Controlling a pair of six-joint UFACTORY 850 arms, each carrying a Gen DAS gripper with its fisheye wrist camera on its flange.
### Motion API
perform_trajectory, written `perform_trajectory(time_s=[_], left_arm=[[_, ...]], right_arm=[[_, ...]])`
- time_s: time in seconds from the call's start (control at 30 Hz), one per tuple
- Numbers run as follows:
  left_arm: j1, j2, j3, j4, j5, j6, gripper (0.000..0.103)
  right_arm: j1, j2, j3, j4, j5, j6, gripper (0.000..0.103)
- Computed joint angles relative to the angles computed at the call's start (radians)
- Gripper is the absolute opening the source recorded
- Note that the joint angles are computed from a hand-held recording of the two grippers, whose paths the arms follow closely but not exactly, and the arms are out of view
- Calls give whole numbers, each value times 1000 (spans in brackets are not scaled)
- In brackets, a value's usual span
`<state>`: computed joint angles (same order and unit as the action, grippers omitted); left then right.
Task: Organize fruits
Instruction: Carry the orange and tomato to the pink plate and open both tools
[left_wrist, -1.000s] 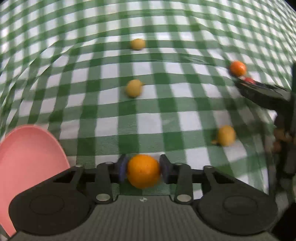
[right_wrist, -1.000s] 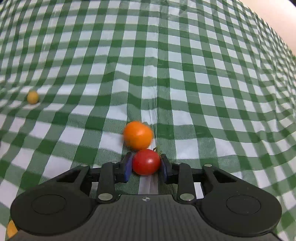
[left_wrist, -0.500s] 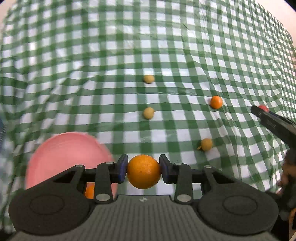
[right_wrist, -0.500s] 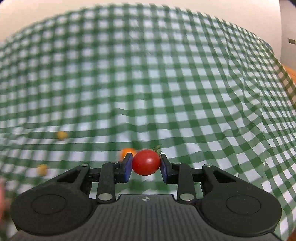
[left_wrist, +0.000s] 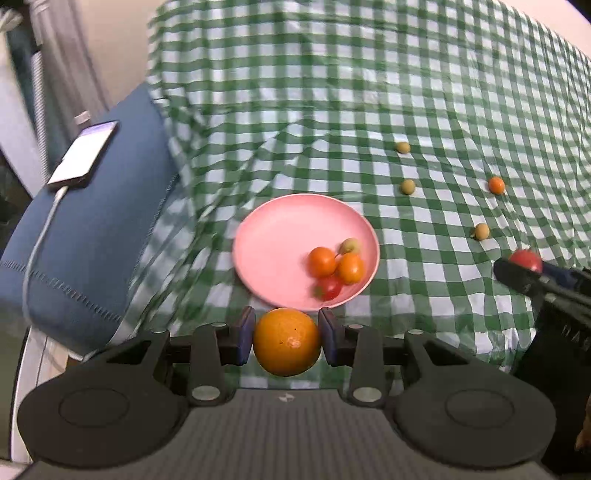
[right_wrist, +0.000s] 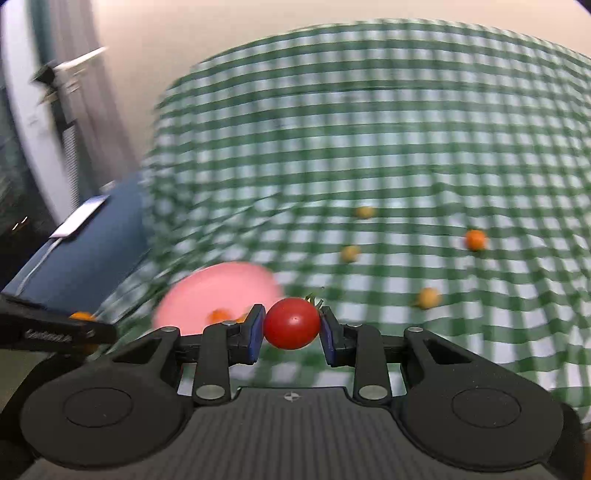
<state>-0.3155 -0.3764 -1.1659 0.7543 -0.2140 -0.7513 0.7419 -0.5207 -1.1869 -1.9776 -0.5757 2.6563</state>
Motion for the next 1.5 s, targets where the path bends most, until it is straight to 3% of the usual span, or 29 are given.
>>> perform_trajectory(time_s=[0.33, 0.73, 0.9, 1.1, 1.17, 1.27, 1.5], left_arm=[[57, 127, 142, 123, 125, -162, 41], [79, 126, 143, -195, 154, 144, 41], [82, 86, 102, -330, 142, 280, 41], [95, 0, -1, -788, 99, 722, 41], [100, -35, -44, -878, 79, 808, 41], [103, -89, -107, -924, 55, 850, 41], [98, -261, -294, -858, -6, 813, 41]], right_arm=[[66, 26, -20, 98, -50, -187, 33], [64, 27, -20, 128, -28, -235, 33], [40, 10, -38, 120, 5, -261, 33], [4, -38, -99, 133, 52, -285, 33], [-8, -64, -131, 127, 72, -290, 33], [-26, -109, -186, 131, 103, -319, 33], [-78, -249, -358, 251, 197, -487, 33]])
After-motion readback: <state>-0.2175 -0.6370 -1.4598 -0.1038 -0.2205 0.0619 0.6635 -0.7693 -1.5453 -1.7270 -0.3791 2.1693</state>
